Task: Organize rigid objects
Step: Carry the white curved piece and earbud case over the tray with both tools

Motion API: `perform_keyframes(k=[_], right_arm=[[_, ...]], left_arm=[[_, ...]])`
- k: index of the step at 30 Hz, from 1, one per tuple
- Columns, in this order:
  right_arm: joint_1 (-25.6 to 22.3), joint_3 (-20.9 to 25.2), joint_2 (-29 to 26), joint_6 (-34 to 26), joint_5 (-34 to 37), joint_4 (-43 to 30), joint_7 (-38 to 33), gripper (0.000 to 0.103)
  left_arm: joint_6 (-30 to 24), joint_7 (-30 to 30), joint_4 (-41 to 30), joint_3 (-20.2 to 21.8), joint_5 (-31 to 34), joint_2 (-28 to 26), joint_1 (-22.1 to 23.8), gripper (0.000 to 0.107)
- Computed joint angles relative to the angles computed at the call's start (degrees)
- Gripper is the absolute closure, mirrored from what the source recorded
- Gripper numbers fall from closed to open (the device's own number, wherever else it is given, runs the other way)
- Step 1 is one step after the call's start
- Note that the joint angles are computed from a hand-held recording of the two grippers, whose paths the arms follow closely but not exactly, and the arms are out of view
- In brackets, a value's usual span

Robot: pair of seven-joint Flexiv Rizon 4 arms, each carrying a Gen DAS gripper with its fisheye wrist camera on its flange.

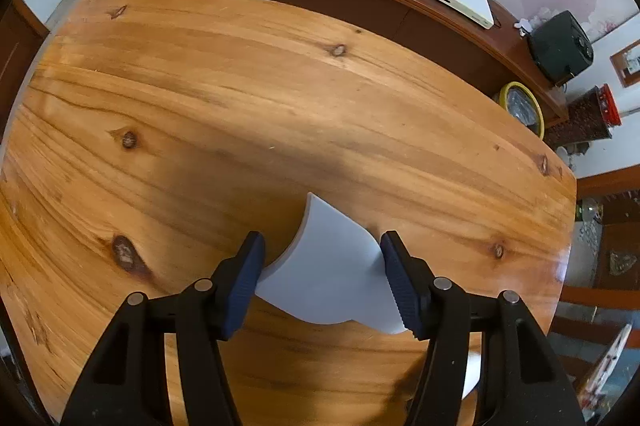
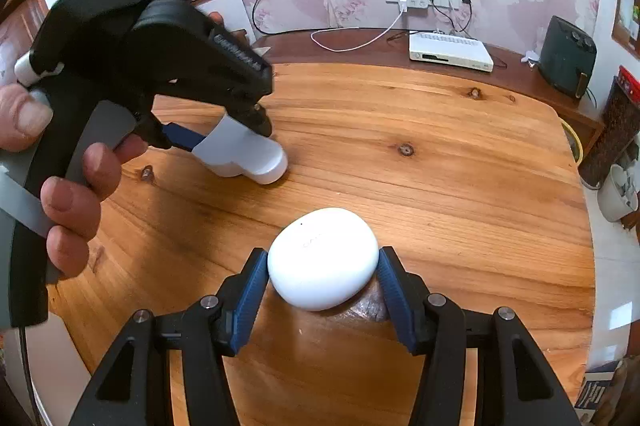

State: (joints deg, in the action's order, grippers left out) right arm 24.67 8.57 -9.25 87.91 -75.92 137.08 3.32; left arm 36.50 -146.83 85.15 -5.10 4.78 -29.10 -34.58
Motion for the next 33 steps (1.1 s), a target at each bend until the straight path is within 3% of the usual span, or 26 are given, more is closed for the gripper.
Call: perform_keyframes(k=[7,10,20,28,33], right_arm=[[-0.9,0.0,1.0,0.8,-2.1,0.0,0.8,0.047],[-0.8,1.2,2.0,0.2,0.8,0.4,-1.5,0.047],[2.7,6.9,8.4,-4.8,19.9,3.0,-14.8,0.047],[4.7,12.8,18.3,-8.9,30.5,3.1,-19.4,0.047],[8.2,17.4,24.6,-15.4,38.4,1.7,-22.4,0.047]], left_arm=[[3.4,6.0,6.2,-1.4,-2.8,4.9,2.4,0.044],[3.9,9.1,8.3,-2.2,-4.3,7.3,3.4,0.044],[-0.9,14.6,10.2,-3.9,-7.4,15.0,4.5,0.044],[-7.5,19.6,12.1,-5.6,-7.1,23.3,3.9,0.044],[-11.4,21.6,14.9,-6.9,-6.0,30.0,3.3,0.044]])
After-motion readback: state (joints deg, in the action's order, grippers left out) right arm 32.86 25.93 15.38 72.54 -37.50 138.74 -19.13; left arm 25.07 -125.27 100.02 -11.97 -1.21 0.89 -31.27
